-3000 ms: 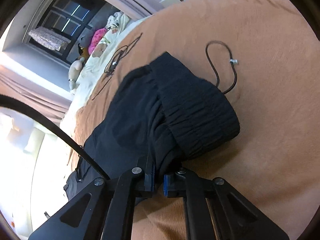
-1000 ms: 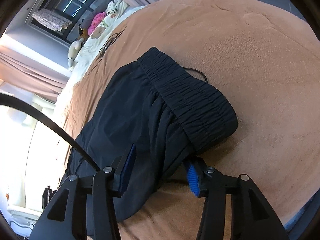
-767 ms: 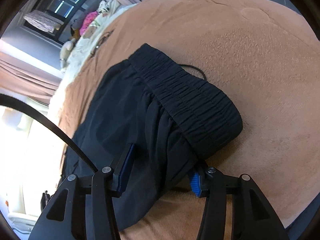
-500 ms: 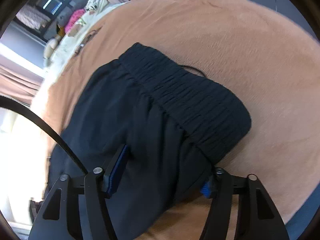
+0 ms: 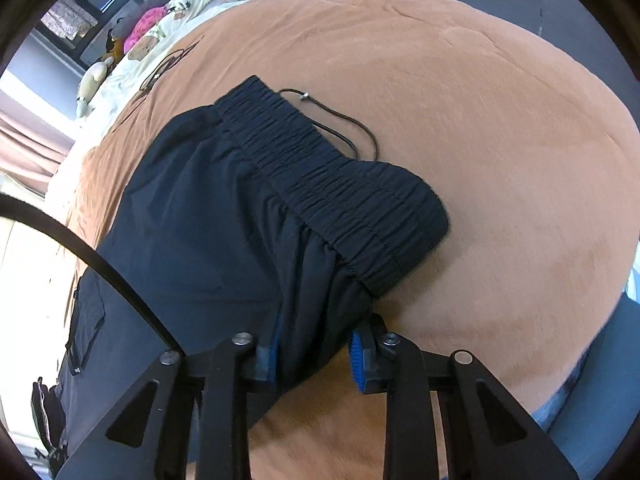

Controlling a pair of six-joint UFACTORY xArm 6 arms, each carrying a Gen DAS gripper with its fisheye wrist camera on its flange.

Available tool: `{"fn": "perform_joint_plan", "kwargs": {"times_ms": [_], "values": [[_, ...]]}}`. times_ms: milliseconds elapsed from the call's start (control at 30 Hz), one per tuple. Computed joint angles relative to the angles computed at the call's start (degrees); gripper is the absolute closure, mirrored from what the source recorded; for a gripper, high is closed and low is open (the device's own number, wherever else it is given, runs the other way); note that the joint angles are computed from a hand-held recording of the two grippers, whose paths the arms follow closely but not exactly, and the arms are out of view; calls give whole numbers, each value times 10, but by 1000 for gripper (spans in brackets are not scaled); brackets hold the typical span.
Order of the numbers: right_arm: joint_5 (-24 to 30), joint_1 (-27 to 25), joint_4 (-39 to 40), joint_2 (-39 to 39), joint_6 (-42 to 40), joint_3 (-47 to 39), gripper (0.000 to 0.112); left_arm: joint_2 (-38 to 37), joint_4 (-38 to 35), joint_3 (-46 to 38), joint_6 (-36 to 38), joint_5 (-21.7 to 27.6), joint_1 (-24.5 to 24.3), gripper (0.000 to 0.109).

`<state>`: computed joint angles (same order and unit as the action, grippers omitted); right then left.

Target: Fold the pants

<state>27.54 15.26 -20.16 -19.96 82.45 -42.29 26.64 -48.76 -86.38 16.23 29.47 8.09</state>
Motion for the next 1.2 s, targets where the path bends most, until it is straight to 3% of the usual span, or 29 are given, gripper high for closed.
{"fn": "perform_joint_plan", "kwargs": {"times_ms": [100, 233, 367, 467, 900, 1200], "values": [[-17, -7, 16, -34, -8, 38, 83, 9, -16, -7, 10, 18, 7, 107], [17, 4, -4, -82, 14, 55, 73, 11, -39, -2, 38, 24, 9, 107], [24, 25, -49, -119, 71, 71, 73, 6, -53, 2, 54, 31, 12, 107], [57, 53, -85, -131, 99, 63, 73, 8, -55, -3, 59, 40, 14, 107], [83, 133, -193, -96, 171, -10, 73, 20, -90, -20, 107, 86, 29, 107], [93, 141, -165, -12, 88, -109, 73, 11, -121, -13, 141, 105, 37, 107]]}}
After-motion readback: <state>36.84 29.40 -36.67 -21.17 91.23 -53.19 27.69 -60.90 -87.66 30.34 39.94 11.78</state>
